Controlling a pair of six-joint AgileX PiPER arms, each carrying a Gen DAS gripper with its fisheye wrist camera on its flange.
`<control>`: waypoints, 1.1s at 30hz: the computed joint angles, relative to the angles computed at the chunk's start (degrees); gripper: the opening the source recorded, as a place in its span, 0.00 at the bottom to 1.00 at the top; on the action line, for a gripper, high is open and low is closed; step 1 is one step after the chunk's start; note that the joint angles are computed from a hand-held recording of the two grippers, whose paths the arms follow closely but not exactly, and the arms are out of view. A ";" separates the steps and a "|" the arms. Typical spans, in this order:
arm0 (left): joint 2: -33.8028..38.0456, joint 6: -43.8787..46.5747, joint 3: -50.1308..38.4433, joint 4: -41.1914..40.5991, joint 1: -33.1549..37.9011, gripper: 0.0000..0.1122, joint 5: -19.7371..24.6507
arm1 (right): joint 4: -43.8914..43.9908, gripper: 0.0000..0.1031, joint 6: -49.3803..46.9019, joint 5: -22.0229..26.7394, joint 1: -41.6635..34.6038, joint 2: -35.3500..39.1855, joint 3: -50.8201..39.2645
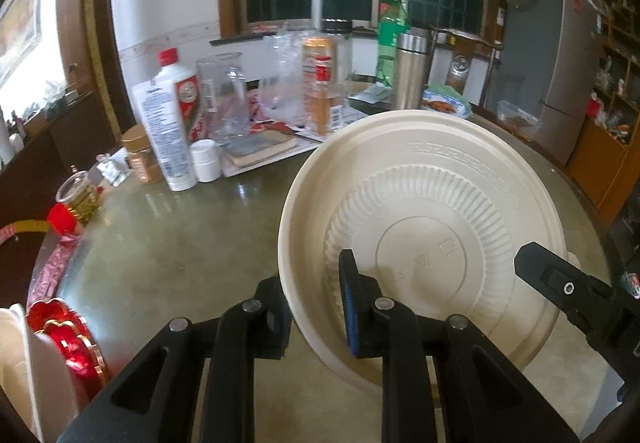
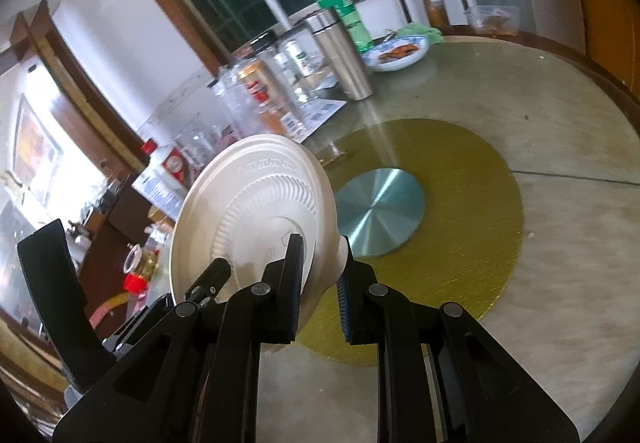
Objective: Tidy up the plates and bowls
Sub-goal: 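Lift the white bowl with both grippers and carry it to the stack, then lower the white bowl with both grippers onto the beige bowl on the stack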
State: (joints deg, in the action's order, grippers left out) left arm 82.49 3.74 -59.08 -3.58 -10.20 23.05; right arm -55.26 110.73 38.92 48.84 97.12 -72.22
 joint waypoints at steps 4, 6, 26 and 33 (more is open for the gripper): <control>-1.66 5.37 0.32 -4.55 2.91 0.18 1.37 | 1.74 0.15 -3.02 1.77 2.07 0.75 -2.68; -2.32 8.06 0.55 -6.87 4.19 0.18 2.10 | 2.09 0.15 -3.51 2.90 3.14 1.10 -3.78; -10.48 44.25 4.65 -36.82 29.19 0.20 18.03 | 4.77 0.15 -11.75 11.12 14.06 6.38 -16.61; -10.24 50.72 3.51 -40.31 38.10 0.21 22.28 | 7.55 0.15 -16.63 10.32 15.35 11.18 -24.44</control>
State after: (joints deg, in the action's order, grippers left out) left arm 72.25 54.46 -55.57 -43.89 27.90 45.32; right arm -47.71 94.09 49.25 64.19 108.30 -96.67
